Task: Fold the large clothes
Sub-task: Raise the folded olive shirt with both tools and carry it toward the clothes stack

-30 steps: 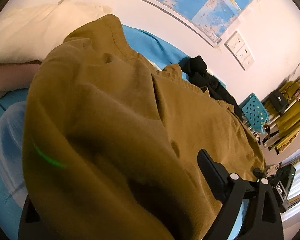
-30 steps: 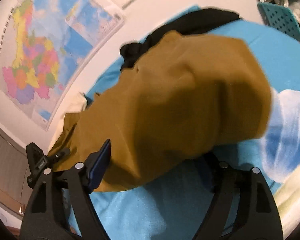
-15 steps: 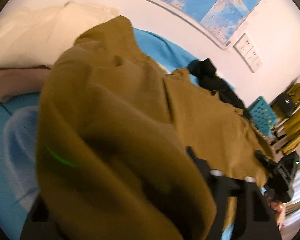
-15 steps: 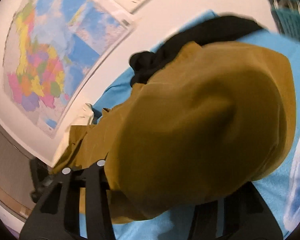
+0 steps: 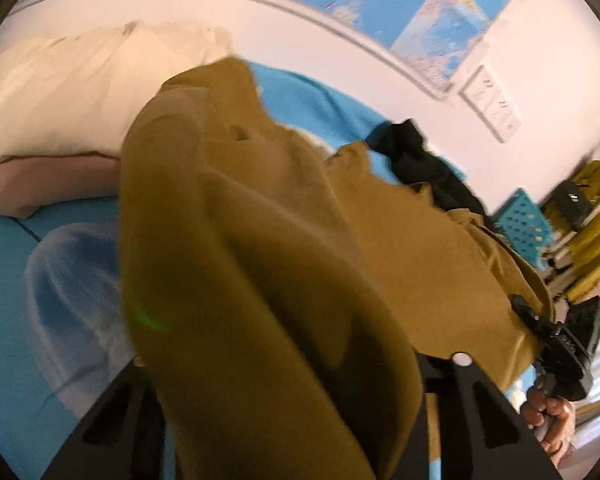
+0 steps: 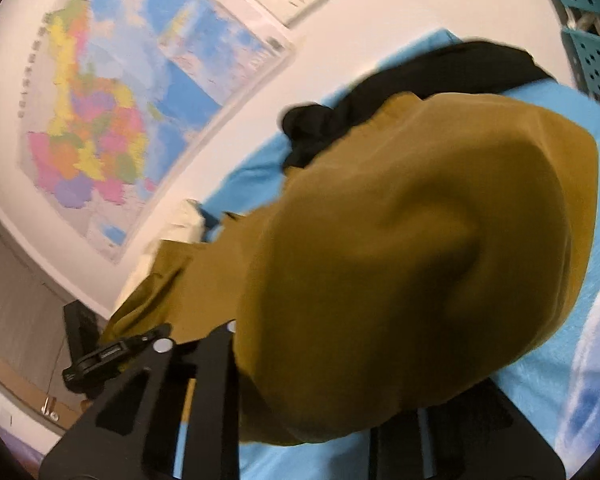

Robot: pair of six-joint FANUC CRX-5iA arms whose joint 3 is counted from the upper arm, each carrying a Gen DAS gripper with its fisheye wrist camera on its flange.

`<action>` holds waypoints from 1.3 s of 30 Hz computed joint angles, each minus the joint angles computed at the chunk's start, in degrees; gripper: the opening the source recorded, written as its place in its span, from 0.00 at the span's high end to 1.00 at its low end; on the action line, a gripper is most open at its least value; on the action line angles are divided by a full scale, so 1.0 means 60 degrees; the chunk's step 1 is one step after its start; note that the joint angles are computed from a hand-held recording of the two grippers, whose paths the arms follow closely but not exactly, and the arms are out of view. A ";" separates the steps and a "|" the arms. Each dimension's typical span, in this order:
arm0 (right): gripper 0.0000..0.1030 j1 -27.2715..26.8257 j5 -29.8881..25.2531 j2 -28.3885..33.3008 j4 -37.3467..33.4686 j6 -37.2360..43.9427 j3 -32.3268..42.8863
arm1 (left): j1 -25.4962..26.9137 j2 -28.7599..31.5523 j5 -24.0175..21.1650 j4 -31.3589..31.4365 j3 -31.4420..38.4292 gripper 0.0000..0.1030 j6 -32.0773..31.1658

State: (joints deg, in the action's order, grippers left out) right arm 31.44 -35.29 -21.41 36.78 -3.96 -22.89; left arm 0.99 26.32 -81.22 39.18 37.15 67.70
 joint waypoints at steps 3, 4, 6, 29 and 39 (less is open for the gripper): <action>0.81 0.0260 -0.0021 -0.0427 0.0003 0.0081 -0.0163 | 0.0205 -0.0191 -0.0379 0.0383 -0.0176 0.67 -0.0521; 0.77 0.0361 -0.0545 -0.0400 -0.0491 0.0455 0.0056 | 0.0246 -0.0141 -0.0533 0.0448 -0.0153 0.57 -0.0529; 0.68 0.0376 -0.1286 -0.0213 -0.1352 0.1063 0.0413 | 0.0316 -0.0015 -0.0635 0.0349 -0.0117 0.48 -0.0391; 0.86 0.0161 -0.0894 0.0445 -0.0756 0.2266 0.1517 | -0.0186 0.0404 -0.0417 -0.0408 0.1307 0.71 -0.0432; 0.86 0.0211 -0.0896 0.0733 -0.0231 0.3183 0.2562 | 0.0000 0.1043 -0.0925 0.0364 0.3316 0.74 -0.0556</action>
